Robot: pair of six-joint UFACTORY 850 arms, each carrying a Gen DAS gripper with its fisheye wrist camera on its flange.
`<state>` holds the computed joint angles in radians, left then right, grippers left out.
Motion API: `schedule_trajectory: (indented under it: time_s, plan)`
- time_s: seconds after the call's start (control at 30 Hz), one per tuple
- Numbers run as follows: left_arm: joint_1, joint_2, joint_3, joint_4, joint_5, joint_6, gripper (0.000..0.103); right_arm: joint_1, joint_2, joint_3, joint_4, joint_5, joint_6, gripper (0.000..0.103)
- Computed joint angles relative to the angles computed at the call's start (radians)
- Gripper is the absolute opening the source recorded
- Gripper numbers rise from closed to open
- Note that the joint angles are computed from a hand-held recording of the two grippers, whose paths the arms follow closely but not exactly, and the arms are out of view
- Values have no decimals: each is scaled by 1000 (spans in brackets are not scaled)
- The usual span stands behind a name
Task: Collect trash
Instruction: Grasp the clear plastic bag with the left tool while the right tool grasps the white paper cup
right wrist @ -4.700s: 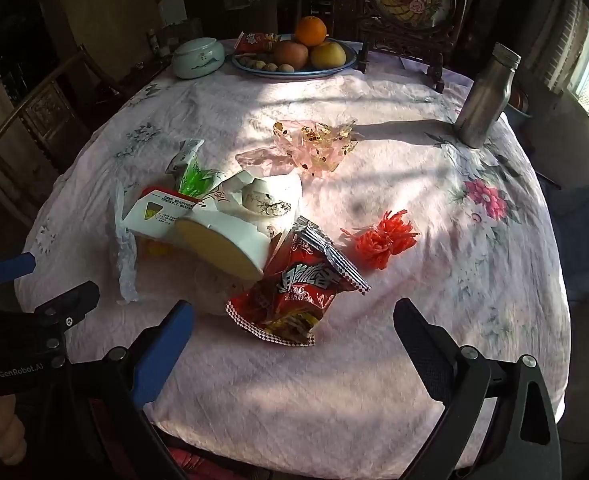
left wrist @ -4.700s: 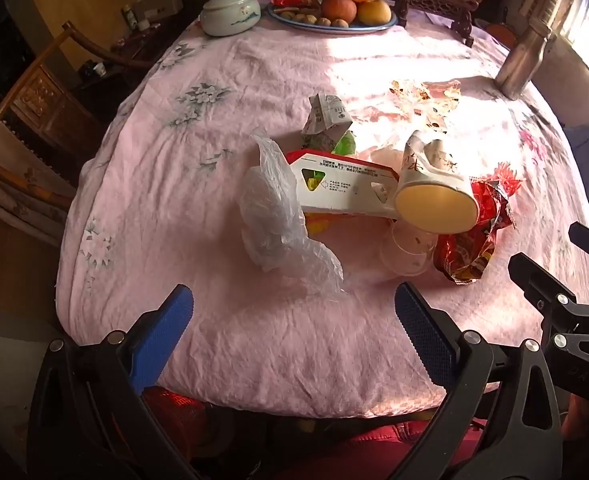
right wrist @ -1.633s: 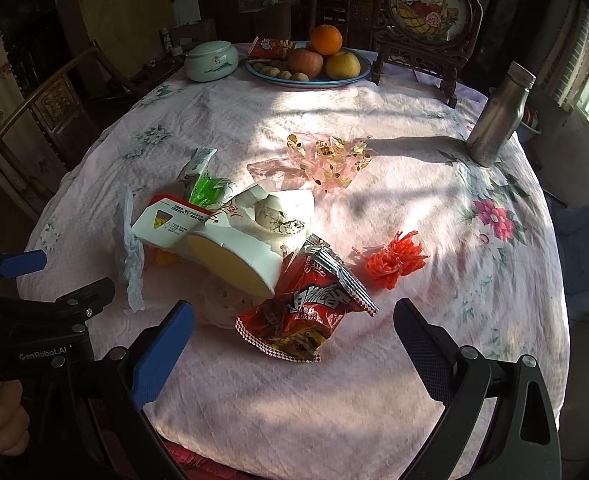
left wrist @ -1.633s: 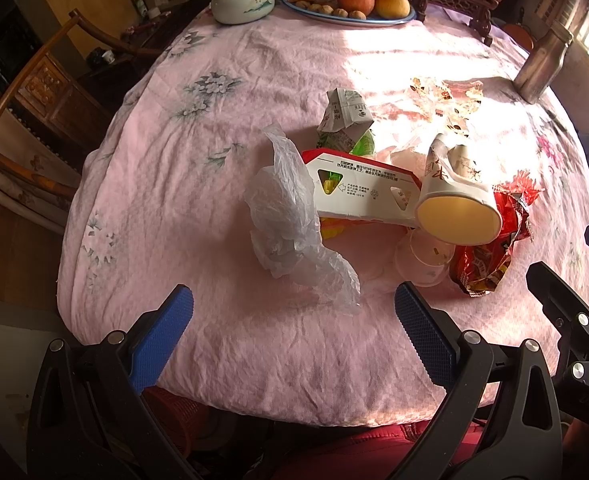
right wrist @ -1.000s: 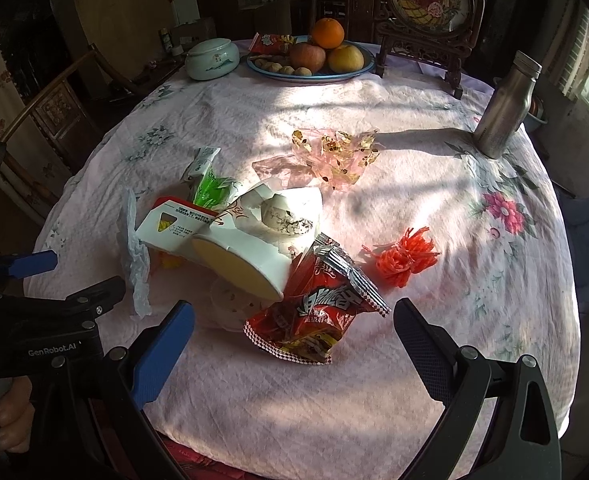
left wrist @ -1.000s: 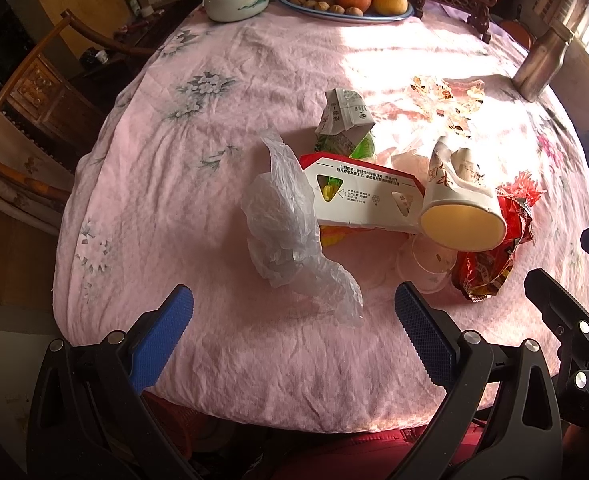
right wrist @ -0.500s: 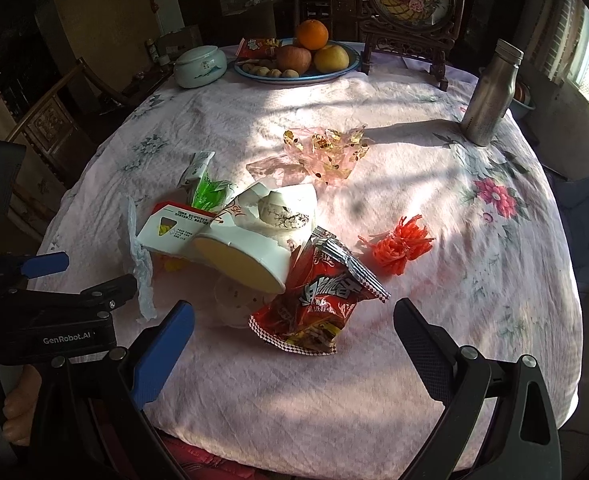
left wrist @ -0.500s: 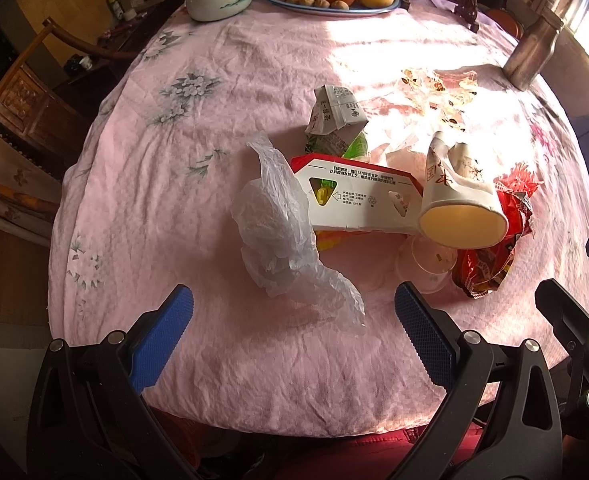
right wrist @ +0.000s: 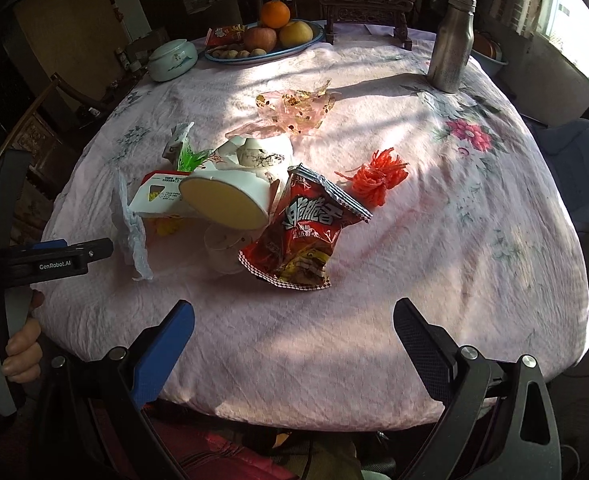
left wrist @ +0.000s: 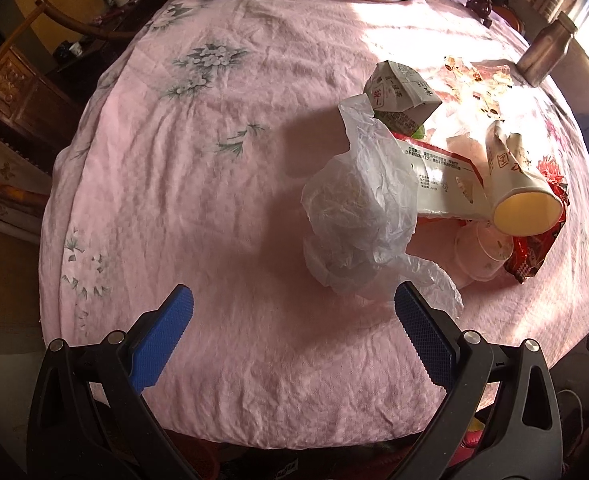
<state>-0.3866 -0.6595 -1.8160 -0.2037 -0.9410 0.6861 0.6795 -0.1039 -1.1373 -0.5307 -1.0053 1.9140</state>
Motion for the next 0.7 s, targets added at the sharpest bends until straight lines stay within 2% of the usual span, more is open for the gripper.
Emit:
schedule_trajectory:
  time_s: [0.13,0.2,0.23,0.27,0.37,0.43,0.53,0.7]
  plan:
    - [-20,-27,-16,-45,-12,13,96,6,20,15,-19,-8,23,97]
    - [-29,-59,-49,-60,-33,4,89,2,28,15,-46,-11,11,97]
    - [-35,-73,-63,-52,-41,0,71,-4,32,19,-60,-4,1,97]
    - [-38,-85,-79,-49,-58,-1,48,-11,36,22,-68,7,-14,97]
    - [-22,-83,-90,-113,-86,13,26,-49,55,42,-83,69,-64,97]
    - [-10,-63,-80,-141,-74,16,20,-83,67,55,-95,125,-98,88]
    - [13,-29,-67,-163,-45,-1,20,-141,72,65,-86,219,-176,81]
    - [54,13,-52,-156,7,-107,20,-232,41,55,-2,364,-367,80]
